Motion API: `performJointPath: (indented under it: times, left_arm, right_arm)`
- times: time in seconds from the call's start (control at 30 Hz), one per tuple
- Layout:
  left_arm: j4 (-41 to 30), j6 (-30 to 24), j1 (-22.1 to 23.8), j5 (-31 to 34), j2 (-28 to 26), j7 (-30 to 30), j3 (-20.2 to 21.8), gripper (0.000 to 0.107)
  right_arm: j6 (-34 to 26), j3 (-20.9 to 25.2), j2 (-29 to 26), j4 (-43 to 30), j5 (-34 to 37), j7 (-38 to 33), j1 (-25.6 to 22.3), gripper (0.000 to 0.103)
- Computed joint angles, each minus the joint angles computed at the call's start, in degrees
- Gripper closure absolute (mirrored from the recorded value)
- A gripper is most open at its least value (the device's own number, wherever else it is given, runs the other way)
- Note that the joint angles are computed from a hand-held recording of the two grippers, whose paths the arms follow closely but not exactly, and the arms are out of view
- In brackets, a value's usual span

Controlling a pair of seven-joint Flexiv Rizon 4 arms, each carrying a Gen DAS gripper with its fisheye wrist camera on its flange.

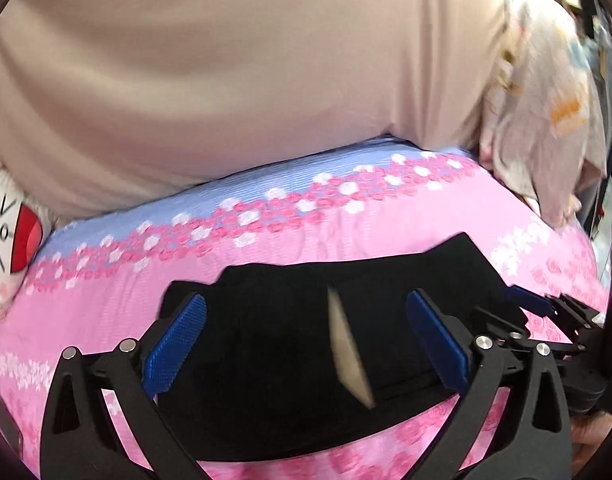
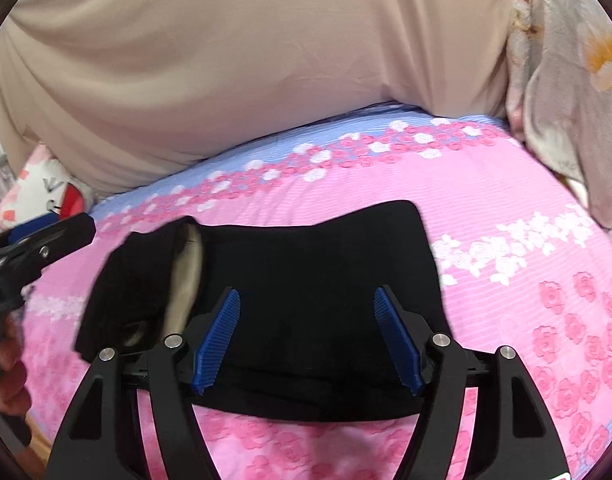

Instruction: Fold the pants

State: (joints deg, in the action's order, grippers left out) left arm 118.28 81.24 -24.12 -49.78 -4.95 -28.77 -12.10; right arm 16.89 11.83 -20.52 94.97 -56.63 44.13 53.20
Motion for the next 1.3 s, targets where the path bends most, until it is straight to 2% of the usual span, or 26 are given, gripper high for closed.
performJointPath:
  times: [0.03,0.1,0.17,0.27,0.3,0.33,0.4,0.47,0.57,0.63,0.73,0.8,0.83,0.87,0.93,1.0,1.03,1.1,1.17,1.23,1.3]
  left_arm:
    - [-0.3,0.2,0.6,1.6,-0.4,-1.4,0.8,0.008]
    - [-0.7,2.7,1.8,8.2,-2.0,-6.4,2.9,0.008]
    - [-1.7,4.4,2.6,20.7,-3.9,-15.7,7.9,0.008]
    - [-2.9,4.3,2.1,33.7,-6.0,-25.5,15.1,0.008]
    - [-3.2,3.7,2.4,36.1,-6.4,-27.3,16.3,0.008]
    - [-3.0,3.2,3.4,37.3,-6.7,-28.0,16.8,0.008]
    - [-1.8,3.0,6.2,37.0,-6.7,-27.6,15.3,0.008]
    - [-0.2,3.5,9.6,35.2,-6.4,-26.1,12.6,0.008]
    - [1.2,2.9,14.4,31.6,-6.0,-23.4,8.2,0.008]
    - [1.8,2.7,16.0,29.6,-5.9,-21.9,6.2,0.008]
    - [2.9,3.7,18.0,25.2,-5.6,-18.2,3.1,0.008]
    - [3.7,4.4,19.0,20.8,-5.1,-14.8,0.8,0.008]
    - [3.7,4.4,18.6,20.3,-5.1,-14.4,0.8,0.008]
    - [3.4,4.4,18.1,20.1,-5.2,-14.4,1.1,0.008]
    - [2.6,4.1,17.1,20.6,-5.2,-15.3,1.9,0.008]
    - [2.2,4.0,17.1,18.6,-4.6,-14.3,1.0,0.008]
    - [2.2,4.2,17.1,16.7,-4.1,-12.9,0.2,0.008]
    - [2.8,5.3,16.9,11.7,-3.2,-9.1,-1.5,0.008]
    - [2.8,5.9,15.5,9.4,-3.0,-7.5,-1.6,0.008]
    - [2.3,5.2,13.5,11.8,-3.4,-9.6,0.2,0.008]
    - [1.3,3.4,11.9,15.9,-4.4,-13.1,1.8,0.008]
  right_arm:
    - [3.9,-0.1,-0.1,0.5,-1.3,0.1,-0.9,0.028]
    - [11.5,-0.9,-1.0,1.0,-3.8,0.6,-2.5,0.026]
    - [21.3,-2.2,-3.4,0.0,-6.1,0.6,-4.3,0.026]
    - [26.4,-4.0,-7.7,-3.9,-4.4,-3.2,-4.4,0.026]
    - [27.5,-4.7,-9.1,-5.2,-3.5,-4.2,-4.3,0.025]
    - [28.4,-5.5,-9.8,-5.8,-2.8,-4.2,-4.1,0.025]
    - [33.9,-7.5,-10.7,-5.4,-3.4,-0.6,-4.3,0.025]
    - [39.6,-10.2,-11.0,-4.7,-6.5,5.9,-4.1,0.023]
    - [44.0,-11.9,-12.2,-6.3,-9.5,7.6,-4.1,0.025]
    - [44.2,-11.7,-13.2,-8.1,-7.8,5.1,-4.0,0.023]
    - [41.2,-11.4,-14.9,-10.7,-3.5,1.3,-3.1,0.025]
    - [36.5,-11.0,-15.8,-12.9,-0.3,-4.3,-2.3,0.057]
    - [35.7,-10.9,-16.1,-13.7,0.8,-6.8,-2.1,0.085]
    - [35.7,-11.6,-15.8,-13.5,0.6,-6.8,-1.7,0.089]
    - [33.3,-12.9,-13.4,-12.2,-1.1,-7.2,-0.4,0.091]
    - [31.7,-13.6,-9.6,-8.8,-3.8,-5.5,0.0,0.091]
    - [28.0,-12.0,-6.0,-5.6,-6.4,-3.3,-0.6,0.091]
    - [22.1,-11.2,-0.8,-0.5,-7.1,-0.7,0.3,0.091]
    - [13.2,-8.1,4.4,4.7,-4.1,1.4,0.8,0.090]
    - [11.8,-4.9,7.8,10.3,-0.1,5.1,-0.7,0.089]
    - [16.2,-2.5,8.3,15.3,3.3,9.8,-3.2,0.084]
